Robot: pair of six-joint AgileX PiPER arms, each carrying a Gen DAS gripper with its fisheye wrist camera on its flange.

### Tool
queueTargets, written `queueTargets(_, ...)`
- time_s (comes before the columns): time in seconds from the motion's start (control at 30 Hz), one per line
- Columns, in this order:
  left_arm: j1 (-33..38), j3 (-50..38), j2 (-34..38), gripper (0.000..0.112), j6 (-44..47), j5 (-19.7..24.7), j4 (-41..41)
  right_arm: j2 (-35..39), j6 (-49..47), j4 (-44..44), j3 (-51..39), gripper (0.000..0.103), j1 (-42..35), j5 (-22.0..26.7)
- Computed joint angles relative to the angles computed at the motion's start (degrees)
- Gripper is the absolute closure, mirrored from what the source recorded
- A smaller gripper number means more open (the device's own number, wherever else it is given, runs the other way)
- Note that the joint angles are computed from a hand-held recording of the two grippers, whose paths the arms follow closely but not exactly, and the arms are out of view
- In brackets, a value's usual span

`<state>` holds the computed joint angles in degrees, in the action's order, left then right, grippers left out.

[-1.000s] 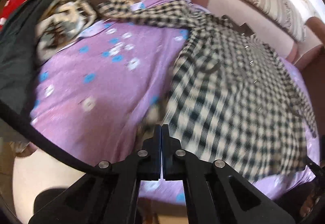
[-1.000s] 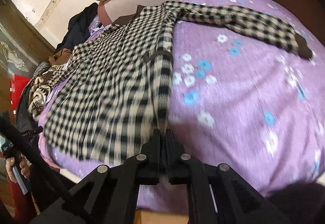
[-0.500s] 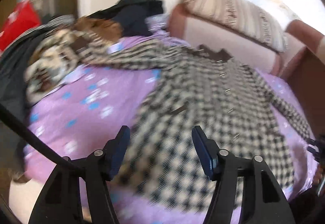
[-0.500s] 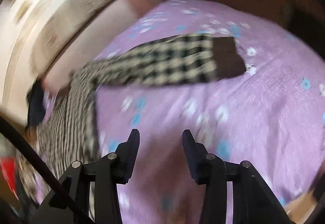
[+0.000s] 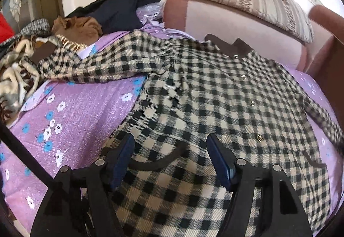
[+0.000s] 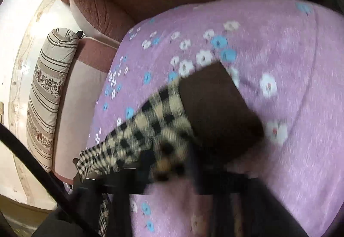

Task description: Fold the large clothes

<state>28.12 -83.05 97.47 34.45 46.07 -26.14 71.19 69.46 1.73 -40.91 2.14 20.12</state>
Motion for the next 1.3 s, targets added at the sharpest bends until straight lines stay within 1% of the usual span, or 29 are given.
queueTargets(0.03, 0.5, -0.9, 0.5, 0.044, -0.1, 0.7, -0.4, 0.4, 0.1, -1.0, -1.0, 0.099, 0.0, 0.9)
queueTargets(0.1, 1.8, -2.8, 1.7, 0.044, -0.3, 2.0, -1.6, 1.5, 5.9, -9.2, -5.2, 0.101, 1.7, 5.0)
queueTargets(0.13, 2.5, -4.2, 2.5, 0.044, -0.8, 2.9, -2.2, 1.8, 7.1, -12.3, -6.9, 0.102, 2.5, 7.0)
queueTargets(0.17, 3.0, -5.1, 2.8, 0.044, -1.3, 3.6, -2.6, 1.6, 9.3, -17.0, -8.8, 0.102, 4.6, 10.5)
queueTargets(0.23, 4.4, -7.8, 4.2, 0.044, -2.0, 5.0, -3.6, 4.8, 9.7, -24.0, -17.5, 0.102, 10.2, 18.1)
queueTargets(0.27, 4.8, -8.8, 4.7, 0.044, -2.4, 5.5, -3.8, 5.3, 8.8, -24.6, -19.8, 0.102, 11.8, 19.9)
queueTargets(0.3, 5.4, -9.8, 5.4, 0.044, -2.7, 5.8, -4.1, 5.9, 5.9, -23.0, -22.2, 0.102, 12.7, 19.5)
queueTargets(0.37, 6.4, -11.0, 6.2, 0.044, -3.3, 6.3, -4.3, 6.8, -2.5, -15.2, -25.6, 0.101, 12.5, 18.2)
queueTargets(0.4, 6.9, -11.3, 6.4, 0.044, -3.4, 6.3, -4.4, 5.9, -4.5, -13.0, -24.9, 0.101, 12.3, 17.7)
queueTargets(0.43, 7.0, -11.5, 6.4, 0.044, -3.5, 6.2, -4.1, 5.1, -4.3, -12.2, -24.2, 0.092, 12.4, 17.6)
queueTargets(0.47, 7.3, -11.5, 6.4, 0.044, -3.3, 6.1, -4.0, 3.3, -3.4, -11.4, -22.1, 0.064, 12.4, 17.3)
queueTargets(0.5, 7.4, -11.3, 6.2, 0.044, -3.0, 5.9, -3.9, 1.3, -1.5, -11.7, -19.2, 0.047, 12.6, 16.3)
queueTargets(0.53, 7.6, -11.2, 6.1, 0.044, -2.4, 5.8, -4.1, -0.8, 2.7, -14.1, -16.4, 0.032, 14.0, 15.9)
queueTargets(0.57, 7.7, -11.0, 5.8, 0.044, -1.8, 5.8, -4.3, -2.0, 6.3, -16.0, -14.4, 0.032, 14.7, 16.3)
queueTargets(0.6, 7.6, -10.7, 5.7, 0.044, -1.5, 5.9, -4.2, -3.2, 8.4, -16.2, -12.3, 0.032, 14.9, 17.0)
queueTargets(0.63, 7.4, -10.5, 5.6, 0.044, -1.3, 6.0, -4.1, -4.3, 8.9, -15.1, -10.0, 0.032, 14.3, 16.6)
queueTargets(0.7, 7.2, -9.8, 5.3, 0.044, -0.8, 6.0, -4.2, -6.2, 10.3, -11.9, -4.8, 0.032, 12.1, 14.6)
queueTargets(0.8, 6.1, -7.9, 4.2, 0.044, 0.0, 4.5, -3.5, -7.1, 11.1, -7.6, 0.4, 0.032, 8.0, 10.7)
queueTargets(0.9, 4.5, -5.6, 3.1, 0.044, 0.7, 2.2, -1.9, -5.4, 12.1, -9.0, 1.7, 0.032, 5.3, 7.8)
queueTargets(0.93, 4.2, -5.1, 2.9, 0.044, 0.9, 1.9, -1.5, -4.7, 13.2, -10.4, 1.4, 0.032, 4.9, 7.6)
queueTargets(1.0, 3.6, -4.8, 3.0, 0.044, 0.9, 1.8, -0.8, -1.3, 13.7, -13.4, -1.2, 0.032, 3.8, 8.7)
queueTargets(1.03, 3.5, -4.8, 3.2, 0.044, 0.8, 1.9, -0.6, 0.0, 12.9, -13.5, -2.3, 0.045, 3.0, 9.3)
queueTargets(1.07, 3.5, -4.8, 3.3, 0.044, 0.7, 1.9, -0.5, 1.4, 9.8, -11.5, -3.3, 0.08, 1.8, 9.2)
queueTargets(1.1, 3.6, -5.1, 3.6, 0.044, 0.6, 2.2, -0.4, 2.6, 5.6, -7.9, -3.7, 0.093, 0.6, 8.2)
queueTargets(1.13, 3.8, -5.6, 3.9, 0.044, 0.2, 2.5, -0.4, 3.8, 3.7, -6.7, -4.6, 0.094, 0.2, 8.0)
queueTargets(1.17, 4.0, -6.2, 4.4, 0.044, -0.1, 2.9, -0.5, 4.6, 3.5, -7.7, -6.7, 0.094, 0.6, 10.0)
queueTargets(1.23, 4.7, -7.9, 5.5, 0.044, -1.1, 4.2, -0.7, 6.5, 6.5, -14.6, -12.3, 0.094, 4.4, 15.2)
queueTargets(1.3, 5.6, -10.7, 7.3, 0.044, -2.7, 6.1, -1.0, 9.9, 5.8, -19.9, -20.8, 0.094, 10.0, 21.3)
